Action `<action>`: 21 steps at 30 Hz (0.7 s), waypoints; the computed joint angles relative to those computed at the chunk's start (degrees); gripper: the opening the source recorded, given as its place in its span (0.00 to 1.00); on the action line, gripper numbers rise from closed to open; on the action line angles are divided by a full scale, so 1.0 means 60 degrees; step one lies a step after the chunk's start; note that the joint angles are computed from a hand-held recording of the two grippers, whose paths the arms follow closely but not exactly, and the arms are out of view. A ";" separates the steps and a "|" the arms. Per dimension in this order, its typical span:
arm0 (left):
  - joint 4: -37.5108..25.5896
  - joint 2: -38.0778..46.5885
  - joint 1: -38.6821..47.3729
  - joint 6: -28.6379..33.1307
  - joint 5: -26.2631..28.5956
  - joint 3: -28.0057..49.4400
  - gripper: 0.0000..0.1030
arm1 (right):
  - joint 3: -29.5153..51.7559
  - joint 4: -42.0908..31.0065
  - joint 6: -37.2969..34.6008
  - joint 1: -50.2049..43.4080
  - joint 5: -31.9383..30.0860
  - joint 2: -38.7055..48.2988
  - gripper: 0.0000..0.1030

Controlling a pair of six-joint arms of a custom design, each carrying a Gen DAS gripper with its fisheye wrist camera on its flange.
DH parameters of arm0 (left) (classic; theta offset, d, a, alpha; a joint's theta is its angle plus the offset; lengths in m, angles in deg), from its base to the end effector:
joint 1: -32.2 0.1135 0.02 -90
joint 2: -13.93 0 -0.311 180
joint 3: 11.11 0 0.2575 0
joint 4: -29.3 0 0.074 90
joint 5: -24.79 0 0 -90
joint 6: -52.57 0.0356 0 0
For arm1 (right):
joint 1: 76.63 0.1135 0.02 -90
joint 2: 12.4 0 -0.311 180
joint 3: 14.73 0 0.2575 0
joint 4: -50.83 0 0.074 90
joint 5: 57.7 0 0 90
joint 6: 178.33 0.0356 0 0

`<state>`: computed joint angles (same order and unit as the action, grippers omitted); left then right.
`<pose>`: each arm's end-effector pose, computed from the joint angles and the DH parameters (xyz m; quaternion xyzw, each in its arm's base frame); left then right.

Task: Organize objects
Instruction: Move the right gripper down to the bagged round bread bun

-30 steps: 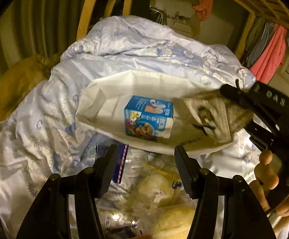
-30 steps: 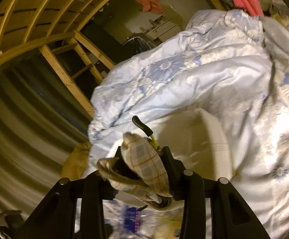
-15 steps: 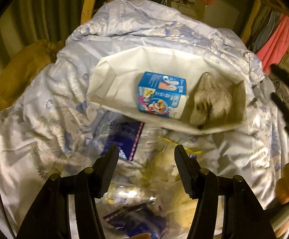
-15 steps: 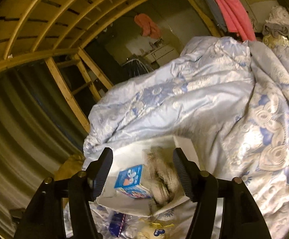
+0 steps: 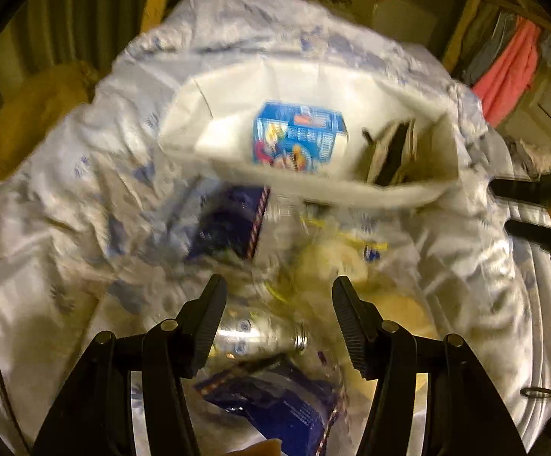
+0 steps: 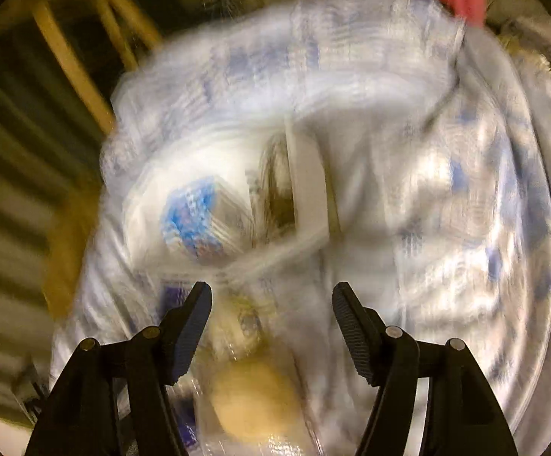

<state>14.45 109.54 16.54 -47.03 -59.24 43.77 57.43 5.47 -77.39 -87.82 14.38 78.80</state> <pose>0.2950 -0.0865 0.1647 0.0658 0.9518 -0.1131 0.2774 0.3126 -0.0507 0.2431 0.1510 0.9520 0.1514 0.2192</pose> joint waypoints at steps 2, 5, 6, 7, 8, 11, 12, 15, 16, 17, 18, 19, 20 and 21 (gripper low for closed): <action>0.0079 0.0228 -0.0027 0.0016 -0.0196 -0.0007 0.55 | 0.0199 -0.0526 -0.0642 0.0226 -0.0684 0.0518 0.63; 0.0147 0.0366 0.0127 -0.0038 -0.0074 -0.0026 0.55 | 0.0399 -0.1222 -0.1976 0.0889 -0.0360 0.1178 0.63; 0.0171 0.0408 0.0159 -0.0084 -0.0037 -0.0029 0.55 | 0.0440 -0.1516 -0.2548 0.1288 0.0173 0.1454 0.63; 0.0212 0.0429 0.0234 -0.0117 -0.0021 -0.0046 0.55 | 0.0409 -0.1654 -0.2945 0.1616 0.0574 0.1636 0.63; 0.0229 0.0443 0.0280 -0.0128 -0.0032 -0.0062 0.55 | 0.0344 -0.1719 -0.3283 0.1845 0.0765 0.1793 0.63; 0.0145 0.0541 0.0374 -0.0105 -0.0242 -0.0026 0.55 | 0.0244 -0.1750 -0.4079 0.2001 0.0007 0.2236 0.69; 0.0150 0.0583 0.0379 -0.0128 -0.0296 -0.0034 0.55 | 0.0223 -0.1630 -0.3986 0.1953 -0.0125 0.2281 0.70; 0.0167 0.0765 0.0478 -0.0147 -0.0165 -0.0029 0.55 | 0.0478 -0.1674 -0.3262 0.1632 -0.0513 0.2781 0.77; 0.0163 0.0804 0.0504 -0.0152 -0.0127 -0.0028 0.55 | 0.0562 -0.1692 -0.3086 0.1607 -0.0578 0.2897 0.81; 0.0177 0.0839 0.0516 -0.0160 -0.0119 -0.0031 0.55 | 0.0525 -0.1663 -0.3038 0.1515 -0.0607 0.2990 0.83; 0.0227 0.0873 0.0507 -0.0182 -0.0144 -0.0042 0.55 | 0.0603 -0.1751 -0.3061 0.1437 -0.0661 0.3093 0.84; 0.0298 0.0921 0.0487 -0.0208 -0.0191 -0.0058 0.55 | 0.0701 -0.1881 -0.3078 0.1334 -0.0759 0.3237 0.85; 0.0356 0.0979 0.0473 -0.0215 -0.0221 -0.0065 0.55 | 0.0751 -0.1931 -0.2991 0.1358 -0.0756 0.3241 0.85; 0.0373 0.1012 0.0477 -0.0193 -0.0213 -0.0064 0.55 | 0.0743 -0.1928 -0.2934 0.1388 -0.0693 0.3229 0.85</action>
